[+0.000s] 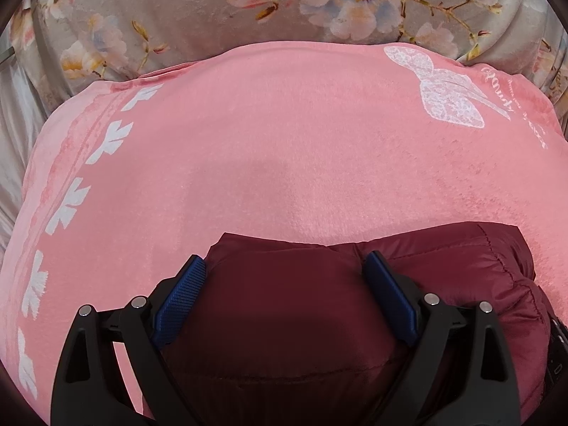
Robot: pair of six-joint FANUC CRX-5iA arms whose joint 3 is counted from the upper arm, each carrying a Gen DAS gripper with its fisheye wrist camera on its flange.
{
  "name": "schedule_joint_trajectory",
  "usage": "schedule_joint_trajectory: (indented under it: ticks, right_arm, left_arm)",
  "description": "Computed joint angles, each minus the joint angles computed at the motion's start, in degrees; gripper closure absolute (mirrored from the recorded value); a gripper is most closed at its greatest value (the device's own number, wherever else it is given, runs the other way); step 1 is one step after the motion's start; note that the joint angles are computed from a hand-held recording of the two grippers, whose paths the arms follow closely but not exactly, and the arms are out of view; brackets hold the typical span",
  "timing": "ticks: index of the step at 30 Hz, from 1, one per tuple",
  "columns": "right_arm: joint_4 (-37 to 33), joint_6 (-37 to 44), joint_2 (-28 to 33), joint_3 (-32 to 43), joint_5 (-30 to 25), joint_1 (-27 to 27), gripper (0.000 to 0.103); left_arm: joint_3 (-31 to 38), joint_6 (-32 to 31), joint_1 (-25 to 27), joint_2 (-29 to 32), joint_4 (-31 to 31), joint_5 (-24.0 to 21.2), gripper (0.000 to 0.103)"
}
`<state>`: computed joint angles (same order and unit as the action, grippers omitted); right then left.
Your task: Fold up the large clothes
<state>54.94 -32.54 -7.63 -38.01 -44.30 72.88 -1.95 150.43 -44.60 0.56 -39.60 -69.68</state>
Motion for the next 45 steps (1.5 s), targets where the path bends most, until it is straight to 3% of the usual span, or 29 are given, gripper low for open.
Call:
schedule_joint_trajectory:
  ticks: [3, 5, 7, 10, 12, 16, 18, 19, 22, 25, 30, 39, 40, 45]
  right_arm:
    - [2.6, -4.2, -3.5, -3.9, 6.6, -2.2, 0.092]
    - [-0.2, -3.7, -6.5, -4.9, 7.5, -1.3, 0.089]
    - [-2.1, -4.6, -11.0, -6.1, 2.1, 3.3, 0.064]
    - [-4.2, -3.7, -17.0, -8.6, -5.1, 11.5, 0.058]
    - [-6.3, -4.0, -19.8, -9.9, -6.9, 16.4, 0.057]
    - [-6.5, -6.5, -21.8, -12.2, -5.5, 22.5, 0.057]
    - [-5.6, -7.3, -20.7, -12.1, -6.9, 24.6, 0.057]
    - [-5.9, -6.9, -19.4, -11.2, -9.2, 25.9, 0.061]
    - [-5.2, -7.6, -18.3, -9.7, -14.0, 29.4, 0.089]
    - [-4.4, -7.9, -18.1, -8.0, -19.5, 34.2, 0.094]
    - [-7.3, -8.7, -17.5, -6.2, -24.0, 39.7, 0.096]
    - [-9.0, -12.4, -17.3, -8.9, -19.2, 38.1, 0.093]
    - [-9.1, -12.5, -17.7, -8.3, -20.7, 38.8, 0.088]
    - [-9.1, -9.0, -17.7, -3.0, -31.8, 41.1, 0.087]
  left_arm:
    - [-0.2, -0.7, 0.4, -0.3, 0.7, 0.4, 0.014]
    - [-1.6, -3.1, 1.2, -2.5, 2.7, 1.8, 0.014]
    - [-3.2, -4.4, 0.5, -5.7, 3.6, 1.8, 0.014]
    - [-6.9, -5.0, -0.5, -11.9, 7.3, 2.8, 0.014]
    - [-8.3, -3.5, -2.2, -14.3, 8.6, 1.8, 0.014]
    - [-12.0, 0.7, -5.5, -17.2, 11.4, 1.5, 0.014]
    - [-12.1, 3.5, -8.1, -17.1, 9.9, -0.4, 0.014]
    - [-12.2, 4.0, -9.0, -17.1, 9.8, -0.9, 0.014]
    - [-12.0, 5.2, -10.9, -17.1, 9.3, -3.0, 0.014]
    - [-12.3, 5.8, -11.8, -18.2, 9.1, -4.3, 0.014]
    - [-13.0, 6.5, -13.3, -18.6, 8.7, -5.3, 0.014]
    - [-13.6, 9.5, -16.0, -17.8, 6.9, -5.6, 0.012]
    - [-13.1, 9.3, -16.1, -17.8, 6.9, -6.3, 0.013]
    - [-10.5, 8.4, -17.0, -18.5, 4.4, -9.0, 0.014]
